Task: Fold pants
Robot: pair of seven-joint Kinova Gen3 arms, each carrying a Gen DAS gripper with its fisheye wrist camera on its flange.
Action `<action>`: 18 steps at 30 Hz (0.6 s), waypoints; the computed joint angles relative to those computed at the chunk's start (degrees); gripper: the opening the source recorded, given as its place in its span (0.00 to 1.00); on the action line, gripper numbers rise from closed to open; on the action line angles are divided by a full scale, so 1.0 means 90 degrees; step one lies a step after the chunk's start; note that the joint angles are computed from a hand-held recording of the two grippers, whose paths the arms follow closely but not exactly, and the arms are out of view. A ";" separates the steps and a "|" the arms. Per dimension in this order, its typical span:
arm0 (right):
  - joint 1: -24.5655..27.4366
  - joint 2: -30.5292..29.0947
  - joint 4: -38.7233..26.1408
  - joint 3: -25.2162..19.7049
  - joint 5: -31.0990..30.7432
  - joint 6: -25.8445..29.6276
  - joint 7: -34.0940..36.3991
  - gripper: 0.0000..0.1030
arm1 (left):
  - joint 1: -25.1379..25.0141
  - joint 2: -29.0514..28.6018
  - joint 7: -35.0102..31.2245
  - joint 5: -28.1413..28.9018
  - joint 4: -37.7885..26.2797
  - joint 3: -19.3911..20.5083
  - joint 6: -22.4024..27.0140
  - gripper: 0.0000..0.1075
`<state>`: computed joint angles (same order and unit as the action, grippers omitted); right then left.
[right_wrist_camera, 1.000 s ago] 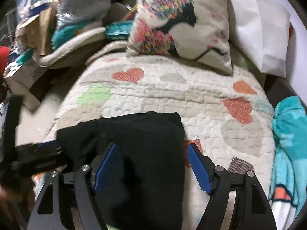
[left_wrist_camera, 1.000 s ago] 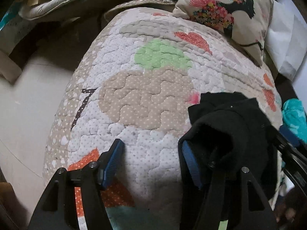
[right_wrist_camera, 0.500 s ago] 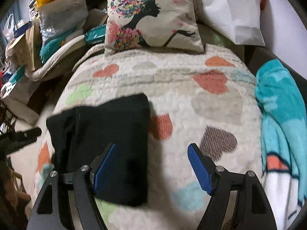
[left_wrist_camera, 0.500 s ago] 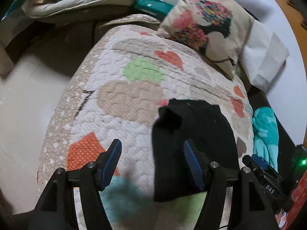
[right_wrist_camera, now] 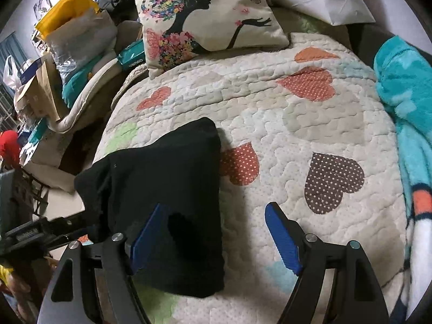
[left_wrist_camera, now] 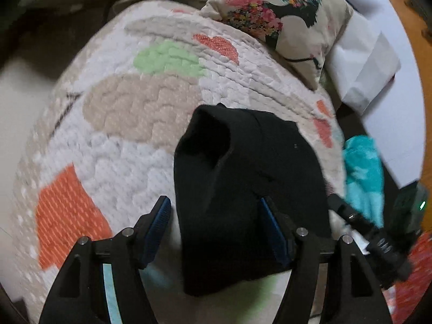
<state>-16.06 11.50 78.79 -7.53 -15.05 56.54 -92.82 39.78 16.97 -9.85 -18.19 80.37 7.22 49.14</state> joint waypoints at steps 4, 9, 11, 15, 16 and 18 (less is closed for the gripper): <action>0.0228 0.0303 -0.0168 -0.0025 -0.0440 0.0176 0.0217 0.82 | -0.0091 0.0251 -0.0305 0.0194 -0.0195 0.0050 0.0076 0.62; 0.0556 0.0783 -0.0432 -0.0145 -0.1168 0.0359 0.0475 0.84 | 0.0122 0.0493 -0.0346 0.0012 -0.0503 -0.0103 0.0317 0.69; 0.0633 0.0952 -0.0546 -0.0202 -0.1367 0.0416 0.0576 0.84 | 0.0177 0.0525 -0.0337 -0.0047 -0.0522 -0.0153 0.0320 0.72; 0.0752 0.1299 -0.0811 -0.0343 -0.1724 0.0610 0.0807 0.84 | 0.0236 0.0521 -0.0251 -0.0161 -0.0404 -0.0236 0.0013 0.80; 0.0759 0.1348 -0.0838 -0.0362 -0.1774 0.0617 0.0844 0.84 | 0.0260 0.0499 -0.0204 -0.0190 -0.0334 -0.0275 -0.0119 0.82; 0.0756 0.1441 -0.0926 -0.0389 -0.1831 0.0653 0.0910 0.86 | 0.0203 0.0414 -0.0141 -0.0215 -0.0074 -0.0265 -0.0610 0.82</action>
<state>-9.25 24.47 70.45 -11.03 -31.54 62.42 -84.64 41.61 20.69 -11.12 -20.13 79.71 4.84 43.64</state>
